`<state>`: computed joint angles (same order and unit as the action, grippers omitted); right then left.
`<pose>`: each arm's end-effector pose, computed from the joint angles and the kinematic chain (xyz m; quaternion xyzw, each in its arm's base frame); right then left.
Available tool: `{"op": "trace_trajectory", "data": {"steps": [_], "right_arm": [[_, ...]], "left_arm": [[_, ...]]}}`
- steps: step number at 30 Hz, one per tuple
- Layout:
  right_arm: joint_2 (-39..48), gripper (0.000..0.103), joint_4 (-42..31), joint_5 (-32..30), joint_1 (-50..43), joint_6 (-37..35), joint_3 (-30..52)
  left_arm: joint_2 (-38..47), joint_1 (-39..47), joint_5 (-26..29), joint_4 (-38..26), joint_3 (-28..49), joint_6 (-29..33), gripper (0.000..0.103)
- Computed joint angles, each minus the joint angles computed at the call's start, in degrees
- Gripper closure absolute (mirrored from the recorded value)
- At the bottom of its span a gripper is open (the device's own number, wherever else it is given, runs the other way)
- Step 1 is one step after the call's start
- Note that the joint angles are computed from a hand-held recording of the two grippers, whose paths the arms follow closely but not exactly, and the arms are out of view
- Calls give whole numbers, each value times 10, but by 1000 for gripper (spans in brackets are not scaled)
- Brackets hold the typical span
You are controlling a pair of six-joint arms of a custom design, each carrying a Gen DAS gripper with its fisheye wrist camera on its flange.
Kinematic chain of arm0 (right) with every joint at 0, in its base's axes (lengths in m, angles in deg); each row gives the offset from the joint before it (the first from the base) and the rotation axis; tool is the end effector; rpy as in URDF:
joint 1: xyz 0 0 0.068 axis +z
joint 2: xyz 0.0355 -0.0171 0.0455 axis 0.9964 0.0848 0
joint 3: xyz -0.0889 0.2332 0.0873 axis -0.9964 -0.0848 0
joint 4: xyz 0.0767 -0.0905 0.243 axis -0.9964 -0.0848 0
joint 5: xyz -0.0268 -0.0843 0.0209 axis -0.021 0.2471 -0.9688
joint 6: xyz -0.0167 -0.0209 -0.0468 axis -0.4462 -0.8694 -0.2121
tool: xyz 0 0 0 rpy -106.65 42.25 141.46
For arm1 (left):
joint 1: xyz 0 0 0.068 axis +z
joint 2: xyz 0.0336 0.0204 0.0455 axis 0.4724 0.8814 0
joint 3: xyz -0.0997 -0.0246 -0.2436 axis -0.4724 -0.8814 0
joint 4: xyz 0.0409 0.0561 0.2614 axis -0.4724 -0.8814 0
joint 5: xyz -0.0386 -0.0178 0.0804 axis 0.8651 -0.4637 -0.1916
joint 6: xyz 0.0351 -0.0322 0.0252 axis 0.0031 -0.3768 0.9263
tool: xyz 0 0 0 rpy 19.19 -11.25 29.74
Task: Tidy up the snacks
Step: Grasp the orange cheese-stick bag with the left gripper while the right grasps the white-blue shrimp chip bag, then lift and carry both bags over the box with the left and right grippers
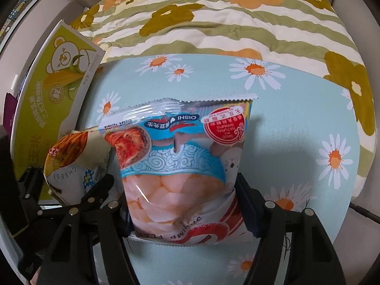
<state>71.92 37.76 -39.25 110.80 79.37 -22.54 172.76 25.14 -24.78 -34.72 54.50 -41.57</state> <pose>0.2671 0.1339 0.1501 0.1148 0.9773 0.1474 0.0999 0.3206 -0.0138 0.1274 0.1924 0.9703 0.0674 0.1303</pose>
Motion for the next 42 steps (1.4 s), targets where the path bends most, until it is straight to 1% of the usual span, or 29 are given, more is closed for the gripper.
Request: {"op": "trace_trajectory", "data": {"steps": [1, 5, 9, 13, 16, 20, 23, 28, 32, 36, 38, 41, 42], "right_arm": [[-2, 39, 3, 0, 1, 1, -3], [-14, 42, 13, 0, 8, 7, -16], [-34, 46, 23, 4, 18, 21, -32], [-58, 46, 21, 9, 23, 31, -43], [-86, 46, 7, 21, 29, 37, -45], [-134, 46, -25, 41, 36, 48, -42], [-166, 46, -58, 62, 50, 56, -20], [-178, 46, -104, 112, 95, 72, 52], [-151, 46, -127, 160, 144, 93, 132], [-100, 46, -138, 203, 191, 126, 218], [-63, 46, -150, 233, 215, 145, 273], [-5, 46, -163, 259, 239, 172, 351], [16, 46, -169, 265, 245, 179, 379]], "left_arm": [[3, 7, 11, -5, 3, 2, 30], [-2, 26, 40, -14, 5, 4, 38], [-13, 31, 56, -21, 2, 10, 43], [-42, 31, 68, -28, -6, 13, 43], [-76, 31, 80, -44, -8, 15, 44], [-130, 46, 111, -88, 5, 22, 44], [-177, 72, 149, -136, 34, 35, 44], [-200, 143, 218, -211, 123, 74, 44], [-174, 207, 269, -261, 217, 121, 44], [-108, 278, 322, -319, 336, 187, 44], [-53, 311, 340, -358, 416, 222, 44], [23, 347, 358, -401, 520, 258, 44], [61, 357, 360, -416, 570, 269, 44]]}}
